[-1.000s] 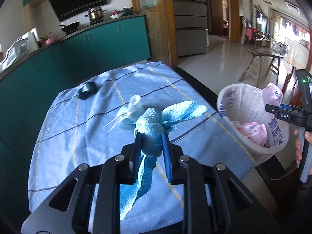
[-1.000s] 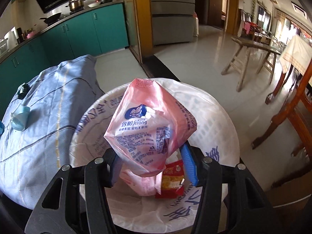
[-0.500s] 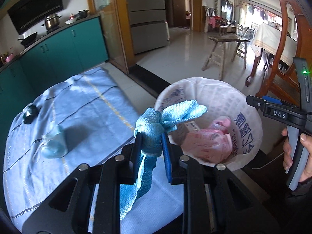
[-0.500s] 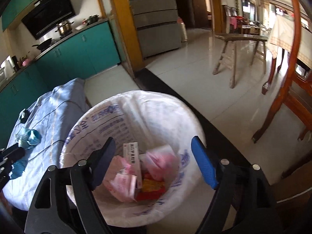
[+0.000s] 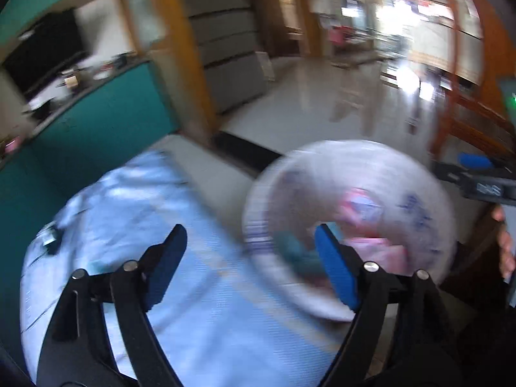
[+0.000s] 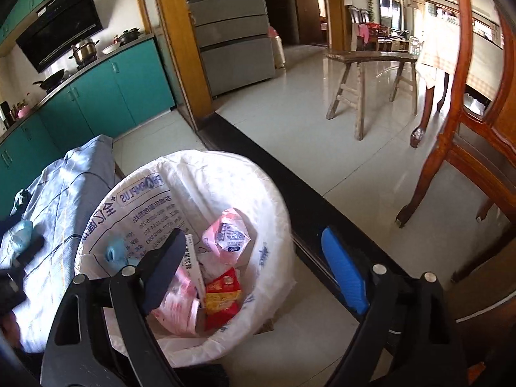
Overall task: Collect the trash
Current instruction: 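Move both grippers back over the table and grasp the face mask with the right gripper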
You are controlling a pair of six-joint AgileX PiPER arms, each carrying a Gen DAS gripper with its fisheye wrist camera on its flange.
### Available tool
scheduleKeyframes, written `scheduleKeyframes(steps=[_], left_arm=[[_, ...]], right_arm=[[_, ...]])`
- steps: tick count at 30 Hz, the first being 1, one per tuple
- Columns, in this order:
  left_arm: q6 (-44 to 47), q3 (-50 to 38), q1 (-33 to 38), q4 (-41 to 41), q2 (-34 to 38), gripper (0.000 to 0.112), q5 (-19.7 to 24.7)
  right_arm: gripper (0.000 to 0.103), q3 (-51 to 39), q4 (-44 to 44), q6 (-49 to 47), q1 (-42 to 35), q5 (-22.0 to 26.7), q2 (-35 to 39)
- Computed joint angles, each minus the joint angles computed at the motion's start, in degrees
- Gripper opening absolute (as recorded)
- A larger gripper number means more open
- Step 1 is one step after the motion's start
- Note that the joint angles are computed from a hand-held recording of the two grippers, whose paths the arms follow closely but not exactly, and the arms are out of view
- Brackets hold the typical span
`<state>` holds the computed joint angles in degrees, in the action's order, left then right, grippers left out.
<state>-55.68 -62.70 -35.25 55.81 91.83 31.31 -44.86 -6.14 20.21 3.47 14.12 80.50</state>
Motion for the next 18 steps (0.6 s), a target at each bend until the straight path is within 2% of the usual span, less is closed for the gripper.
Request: scheduleKeyframes(steps=[6, 8, 10, 11, 15, 16, 18], left_arm=[[-2.7, 7.1, 15.6, -2.5, -9.3, 0.086, 2.3], [-3.3, 10.6, 21.2, -3.6, -12.5, 0.087, 2.2], [-1.0, 13.8, 25.9, -5.9, -15.0, 0.088, 1.3], [-0.1, 15.7, 28.3, -6.7, -16.1, 0.088, 1.5], [3.0, 20.9, 35.3, -8.3, -20.0, 0.088, 1.9], [4.9, 21.9, 37.1, -9.8, -21.5, 0.088, 1.8], [7.7, 23.6, 40.3, -12.0, -24.1, 0.088, 2.0]], right_arm=[[0.085, -7.7, -3.4, 4.1, 9.9, 1.7, 7.5], [0.085, -12.5, 2.4, -1.5, 13.7, 2.6, 10.7], [0.085, -17.9, 13.8, -12.7, 16.9, 3.8, 14.4], [0.086, -22.5, 18.9, -17.8, 19.7, 5.5, 17.4], [0.087, -41.9, 29.5, -30.0, 29.0, 14.3, 29.5], [0.087, -47.3, 30.9, -32.0, 30.8, 16.7, 32.8], [0.087, -58.3, 27.7, -30.2, 34.9, 20.6, 39.4]])
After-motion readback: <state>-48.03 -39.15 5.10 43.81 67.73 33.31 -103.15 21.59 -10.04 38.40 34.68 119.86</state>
